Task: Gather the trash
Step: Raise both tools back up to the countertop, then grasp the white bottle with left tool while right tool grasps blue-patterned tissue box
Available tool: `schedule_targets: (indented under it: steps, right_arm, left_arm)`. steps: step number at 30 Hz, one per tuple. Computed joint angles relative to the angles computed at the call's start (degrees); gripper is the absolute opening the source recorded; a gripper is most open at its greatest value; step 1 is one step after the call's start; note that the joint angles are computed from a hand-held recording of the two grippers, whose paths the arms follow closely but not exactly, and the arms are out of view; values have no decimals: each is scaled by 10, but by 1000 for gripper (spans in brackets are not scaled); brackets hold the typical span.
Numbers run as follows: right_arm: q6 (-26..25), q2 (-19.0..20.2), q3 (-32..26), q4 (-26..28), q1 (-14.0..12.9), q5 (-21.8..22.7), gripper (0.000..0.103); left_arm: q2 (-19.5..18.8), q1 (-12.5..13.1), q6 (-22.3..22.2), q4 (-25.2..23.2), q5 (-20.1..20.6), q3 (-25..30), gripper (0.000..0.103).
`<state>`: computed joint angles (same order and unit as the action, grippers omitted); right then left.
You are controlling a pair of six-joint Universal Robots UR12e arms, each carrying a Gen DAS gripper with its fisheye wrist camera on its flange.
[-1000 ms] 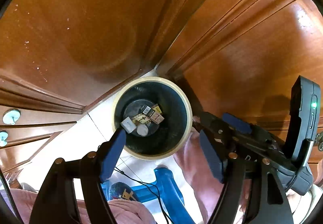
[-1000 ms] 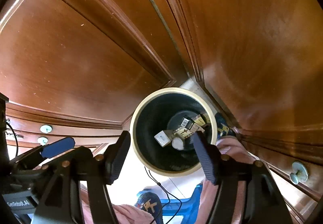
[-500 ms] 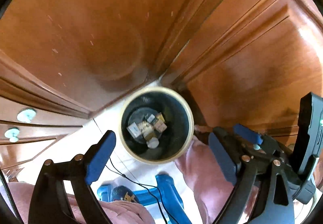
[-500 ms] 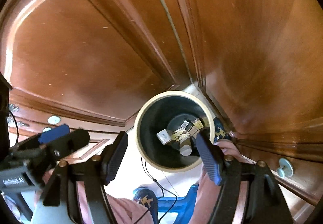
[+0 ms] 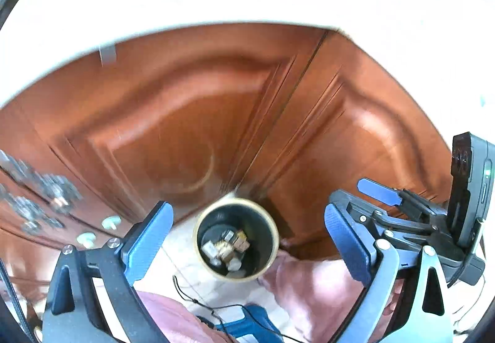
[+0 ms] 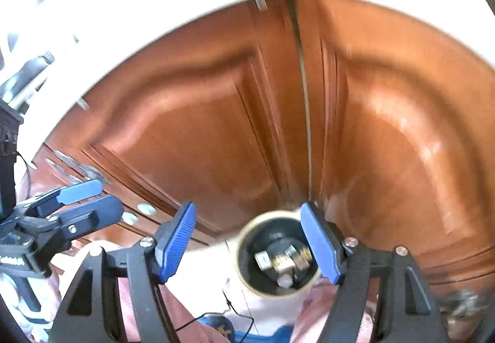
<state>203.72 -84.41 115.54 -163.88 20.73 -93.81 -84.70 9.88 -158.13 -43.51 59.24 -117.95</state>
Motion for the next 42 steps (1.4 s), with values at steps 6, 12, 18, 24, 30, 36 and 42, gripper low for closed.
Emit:
schedule_targets:
  steps: [6,12,18,24,30,36,42]
  right_arm:
    - [-28,-33,-32,-20,-3,6,70]
    - [-56,-45,-94,19,-27,2,70]
    - [-109,-21,-182,77,-53,-14,70]
    - [-148,35,-281,156,-70,-37,70]
    - [-191,92,-349,214,-97,-20,70]
    - [-210,137,-391,274,-124,29,70]
    - [-224,159,-404,299,-138,65,53]
  left_arm:
    - [16,13,10,-29,-52,53,98]
    - [-4,10,-12,-70,-60,132,98]
    - [-38,-11,-1,-59,-36,209,97]
    - [-94,-50,10,-32,52,290,97]
    - [-183,-74,-23,-90,88,395,97]
    - [-265,-85,-92,-157,92,485,94]
    - [-318,-96,-138,-185,108,540,92]
